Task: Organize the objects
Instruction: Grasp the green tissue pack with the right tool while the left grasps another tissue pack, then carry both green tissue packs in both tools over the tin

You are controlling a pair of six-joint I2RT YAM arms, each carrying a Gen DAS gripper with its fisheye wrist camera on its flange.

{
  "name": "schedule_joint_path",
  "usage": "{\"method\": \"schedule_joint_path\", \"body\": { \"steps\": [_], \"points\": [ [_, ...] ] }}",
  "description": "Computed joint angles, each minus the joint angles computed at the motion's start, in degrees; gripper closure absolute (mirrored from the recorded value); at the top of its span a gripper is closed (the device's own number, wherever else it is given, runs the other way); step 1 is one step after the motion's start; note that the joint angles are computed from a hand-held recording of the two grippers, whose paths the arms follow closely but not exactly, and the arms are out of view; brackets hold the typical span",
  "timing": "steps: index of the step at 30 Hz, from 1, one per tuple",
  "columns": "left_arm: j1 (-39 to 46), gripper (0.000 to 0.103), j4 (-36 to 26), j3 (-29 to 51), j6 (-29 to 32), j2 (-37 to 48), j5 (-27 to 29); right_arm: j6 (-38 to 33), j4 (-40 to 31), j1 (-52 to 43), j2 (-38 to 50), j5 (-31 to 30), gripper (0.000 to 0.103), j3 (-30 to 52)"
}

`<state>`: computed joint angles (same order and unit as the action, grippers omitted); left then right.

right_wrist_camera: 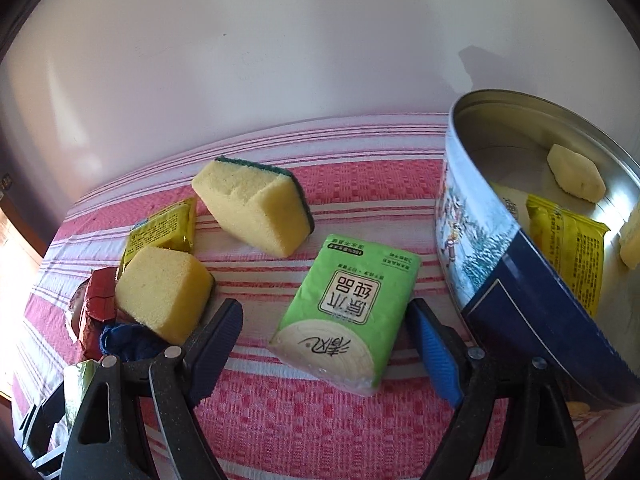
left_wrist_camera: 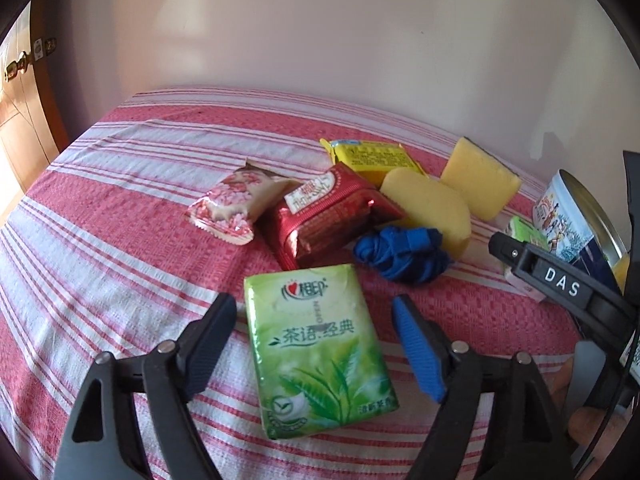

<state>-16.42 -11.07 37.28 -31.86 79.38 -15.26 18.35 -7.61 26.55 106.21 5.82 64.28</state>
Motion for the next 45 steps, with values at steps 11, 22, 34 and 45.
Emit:
{"method": "schedule_joint_path", "body": {
  "steps": [11, 22, 34, 45],
  "points": [
    [0.1, 0.004, -0.4, 0.5, 1.2, 0.9, 1.1, -10.2, 3.3, -5.7, -6.3, -13.6, 0.051, -8.2],
    [0.0, 0.042, 1.3, -1.4, -1.2, -1.3, 0.3, -15.4, 10.6, -9.1, -16.1, -20.6, 0.051, -19.0],
    [-1.8, 0.049, 0.1, -2.9, -4.0, -4.6, -5.2, -20.2, 17.3, -9.2, -24.2, -21.1, 0.051, -24.7],
    [-9.8, 0.049, 1.0, -3.4, -10.4, -7.9, -15.8, -20.9, 20.7, -12.2, -27.4, -25.4, 0.051, -26.9]
  ]
}}
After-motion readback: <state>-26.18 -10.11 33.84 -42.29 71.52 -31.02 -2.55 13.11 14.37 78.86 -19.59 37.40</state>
